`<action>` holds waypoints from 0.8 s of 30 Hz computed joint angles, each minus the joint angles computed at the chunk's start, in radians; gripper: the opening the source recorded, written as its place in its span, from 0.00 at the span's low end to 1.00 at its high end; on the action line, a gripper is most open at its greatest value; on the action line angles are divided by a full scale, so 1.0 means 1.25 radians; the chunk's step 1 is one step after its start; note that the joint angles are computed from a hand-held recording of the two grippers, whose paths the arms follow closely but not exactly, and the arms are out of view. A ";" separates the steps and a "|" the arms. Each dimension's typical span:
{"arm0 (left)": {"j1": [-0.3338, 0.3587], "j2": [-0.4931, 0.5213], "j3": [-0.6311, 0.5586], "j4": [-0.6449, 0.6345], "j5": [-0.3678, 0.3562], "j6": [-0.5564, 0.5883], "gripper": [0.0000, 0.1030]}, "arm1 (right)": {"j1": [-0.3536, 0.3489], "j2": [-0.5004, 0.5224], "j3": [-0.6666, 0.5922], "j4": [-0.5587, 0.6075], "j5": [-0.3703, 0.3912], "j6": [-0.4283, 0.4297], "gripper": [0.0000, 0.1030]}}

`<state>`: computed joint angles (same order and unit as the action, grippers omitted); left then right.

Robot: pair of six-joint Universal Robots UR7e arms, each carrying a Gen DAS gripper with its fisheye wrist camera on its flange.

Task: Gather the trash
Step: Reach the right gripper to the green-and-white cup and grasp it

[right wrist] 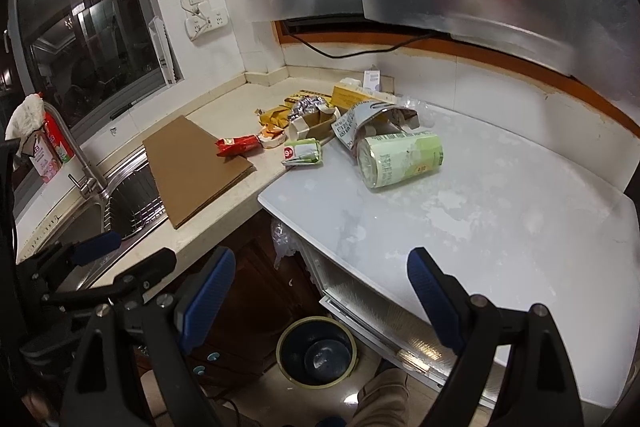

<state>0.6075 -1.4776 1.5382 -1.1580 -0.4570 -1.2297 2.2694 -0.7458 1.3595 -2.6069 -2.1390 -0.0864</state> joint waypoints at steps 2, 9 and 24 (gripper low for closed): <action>0.023 0.009 -0.010 -0.054 -0.008 0.074 0.73 | -0.013 0.005 -0.021 0.021 0.009 0.000 0.86; 0.110 0.077 -0.068 -0.221 -0.017 0.303 0.73 | -0.079 0.034 -0.142 0.157 0.096 0.079 0.86; 0.243 0.207 -0.181 -0.564 -0.119 0.586 0.73 | -0.183 0.253 -0.525 0.366 0.170 0.451 0.86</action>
